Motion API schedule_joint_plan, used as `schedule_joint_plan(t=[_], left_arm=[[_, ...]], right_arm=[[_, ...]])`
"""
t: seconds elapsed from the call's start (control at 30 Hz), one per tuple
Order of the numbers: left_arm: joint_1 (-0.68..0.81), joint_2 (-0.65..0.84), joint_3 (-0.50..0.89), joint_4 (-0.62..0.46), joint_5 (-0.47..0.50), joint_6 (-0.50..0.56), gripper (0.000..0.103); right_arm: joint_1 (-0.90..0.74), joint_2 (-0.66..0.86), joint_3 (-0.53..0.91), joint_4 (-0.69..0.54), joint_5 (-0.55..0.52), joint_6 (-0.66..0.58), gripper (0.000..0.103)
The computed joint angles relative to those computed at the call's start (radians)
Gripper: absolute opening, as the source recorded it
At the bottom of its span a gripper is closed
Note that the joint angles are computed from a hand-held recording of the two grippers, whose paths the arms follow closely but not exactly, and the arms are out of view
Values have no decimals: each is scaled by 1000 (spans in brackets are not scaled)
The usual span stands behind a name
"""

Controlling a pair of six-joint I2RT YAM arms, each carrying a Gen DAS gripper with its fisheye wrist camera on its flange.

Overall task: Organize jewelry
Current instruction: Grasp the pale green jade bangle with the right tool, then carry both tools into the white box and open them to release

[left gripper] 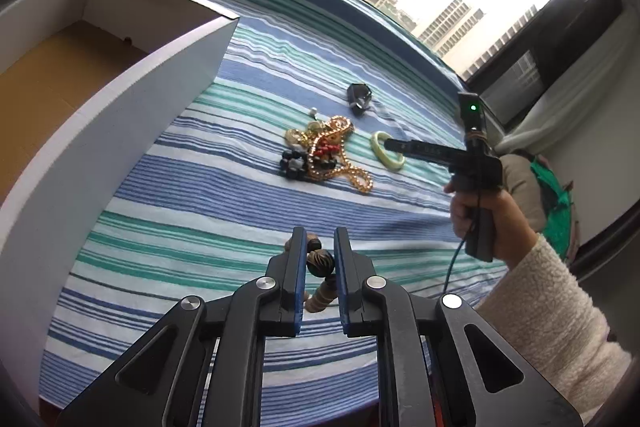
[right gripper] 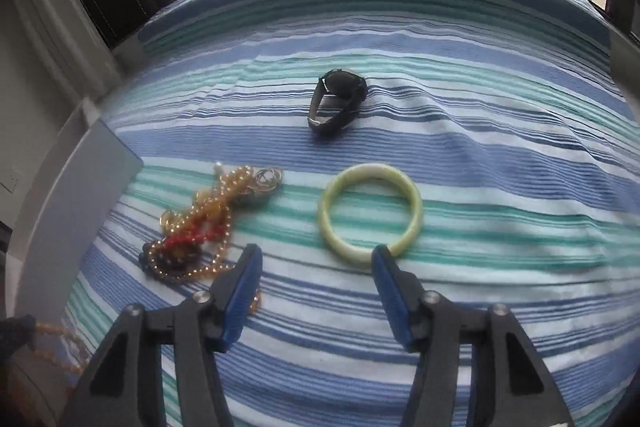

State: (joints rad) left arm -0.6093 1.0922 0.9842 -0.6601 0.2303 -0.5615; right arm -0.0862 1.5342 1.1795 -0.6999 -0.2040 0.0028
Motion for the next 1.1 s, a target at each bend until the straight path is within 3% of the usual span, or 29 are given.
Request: schedule_joint_plan(t=[0.07, 0.1, 0.13, 0.17, 0.2, 0.23, 0.43, 0.67, 0.93, 1.1], left_arm=[[7, -13, -9, -4, 5, 5, 12], [10, -18, -12, -8, 4, 10, 12], [10, -21, -15, -9, 2, 13, 12], [11, -23, -19, -10, 1, 16, 12], [12, -23, -22, -11, 1, 19, 12], [13, -19, -25, -11, 4, 20, 12], [7, -23, -41, -1, 20, 10, 12], [-16, -66, -17, -19, 42, -18, 12], [64, -162, 114, -169, 58, -6, 12], [288, -204, 240, -319, 109, 106, 12]], right_arm=[[39, 122, 79, 4, 69, 6, 58], [49, 168, 107, 0, 87, 13, 52], [56, 209, 130, -4, 95, 19, 41], [64, 227, 138, -1, 109, 25, 38], [74, 215, 122, 29, 133, 25, 16], [81, 225, 134, 10, 138, 25, 12], [72, 92, 16, 67, 117, 46, 11], [-37, -123, -79, 28, -43, 53, 11], [-26, -242, 7, -95, -206, 96, 11], [149, -250, 120, -123, -214, 173, 11]])
